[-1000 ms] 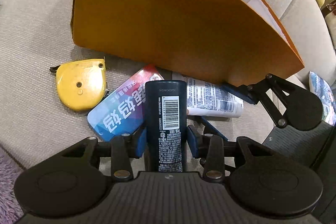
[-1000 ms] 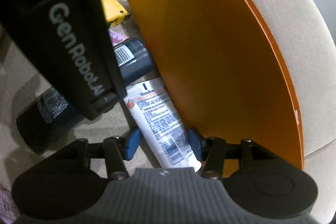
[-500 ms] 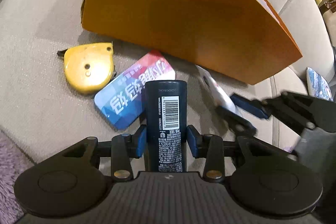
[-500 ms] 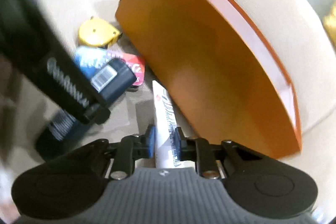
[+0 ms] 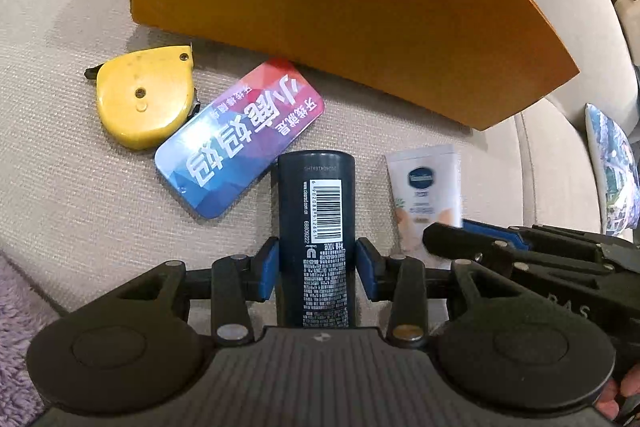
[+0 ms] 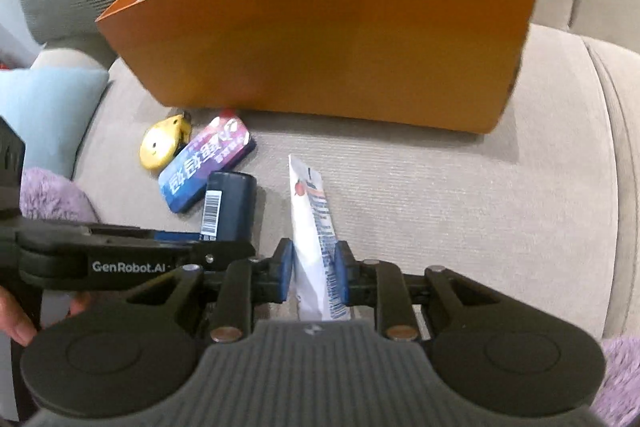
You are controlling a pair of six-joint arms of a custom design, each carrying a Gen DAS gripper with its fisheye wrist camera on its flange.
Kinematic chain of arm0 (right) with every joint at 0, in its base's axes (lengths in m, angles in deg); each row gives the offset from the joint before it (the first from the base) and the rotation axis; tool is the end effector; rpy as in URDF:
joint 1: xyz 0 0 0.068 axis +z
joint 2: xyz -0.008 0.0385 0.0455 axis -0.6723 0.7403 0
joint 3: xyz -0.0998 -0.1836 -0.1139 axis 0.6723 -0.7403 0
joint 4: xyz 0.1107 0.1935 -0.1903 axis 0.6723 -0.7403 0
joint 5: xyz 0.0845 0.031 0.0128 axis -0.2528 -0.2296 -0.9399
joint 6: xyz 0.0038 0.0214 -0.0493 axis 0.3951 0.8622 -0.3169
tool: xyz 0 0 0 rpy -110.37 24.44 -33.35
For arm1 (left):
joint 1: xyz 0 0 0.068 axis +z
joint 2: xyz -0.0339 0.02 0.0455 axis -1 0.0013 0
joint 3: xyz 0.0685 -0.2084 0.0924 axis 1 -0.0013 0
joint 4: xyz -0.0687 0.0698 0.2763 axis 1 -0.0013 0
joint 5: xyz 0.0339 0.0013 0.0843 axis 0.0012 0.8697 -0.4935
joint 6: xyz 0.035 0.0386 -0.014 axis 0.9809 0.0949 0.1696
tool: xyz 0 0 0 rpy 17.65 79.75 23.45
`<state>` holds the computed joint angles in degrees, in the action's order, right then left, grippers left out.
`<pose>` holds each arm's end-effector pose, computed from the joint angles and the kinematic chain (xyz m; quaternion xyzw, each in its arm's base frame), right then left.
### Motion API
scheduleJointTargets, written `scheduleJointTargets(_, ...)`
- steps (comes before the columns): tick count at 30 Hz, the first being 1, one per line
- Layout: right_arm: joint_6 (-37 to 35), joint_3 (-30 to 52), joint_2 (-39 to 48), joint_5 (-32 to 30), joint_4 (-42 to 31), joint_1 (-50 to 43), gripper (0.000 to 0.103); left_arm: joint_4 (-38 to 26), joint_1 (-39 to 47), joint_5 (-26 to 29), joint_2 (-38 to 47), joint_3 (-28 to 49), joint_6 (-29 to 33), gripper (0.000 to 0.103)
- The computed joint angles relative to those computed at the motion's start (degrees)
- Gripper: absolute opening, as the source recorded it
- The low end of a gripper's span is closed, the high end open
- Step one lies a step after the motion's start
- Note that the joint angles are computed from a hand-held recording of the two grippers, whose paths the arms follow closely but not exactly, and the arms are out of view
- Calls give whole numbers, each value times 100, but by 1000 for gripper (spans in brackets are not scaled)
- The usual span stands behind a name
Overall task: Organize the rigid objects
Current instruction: 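Carry the spray can and white tube over the orange box with both tools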
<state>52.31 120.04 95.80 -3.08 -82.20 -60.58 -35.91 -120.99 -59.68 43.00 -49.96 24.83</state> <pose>0.2139 -0.0550 0.1310 -0.0329 0.9707 0.1700 0.1669 0.2016 -0.1351 0.1391 0.0232 0.9690 -0.2351 0.0721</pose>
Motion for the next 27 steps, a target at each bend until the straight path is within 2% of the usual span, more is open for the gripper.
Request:
scheduleJointTargets(2,208,-215,-58,183,254,43,24,43,52,50,55,3,37,46)
scheduleJointTargets(3,165,-322,-299,50,9,-124,24,63,63,65,54,-13,41,46)
scheduleJointTargets(5,210,-317,-203,-41,86,-205,23,139,25,14,81,-24,39,46)
scheduleJointTargets(7,196,-544,-508,-53,31,-251,23,180,-135,-164,1,-54,10,46)
scheduleJointTargets(10,320,-762,-855,-16,76,-122,22,156,-352,-394,-428,-234,42,45)
scheduleJointTargets(16,-99,-808,-1493,-391,-575,-540,22,-105,-589,-740,-1386,-634,-83,45)
scheduleJointTargets(24,-196,-1024,-2684,-530,-1124,-472,21,-375,-1050,-1337,-2382,-625,-115,44)
scheduleJointTargets(27,-281,-938,-3022,-675,-1359,-618,21,-455,-1078,-1394,-2644,-573,-145,43)
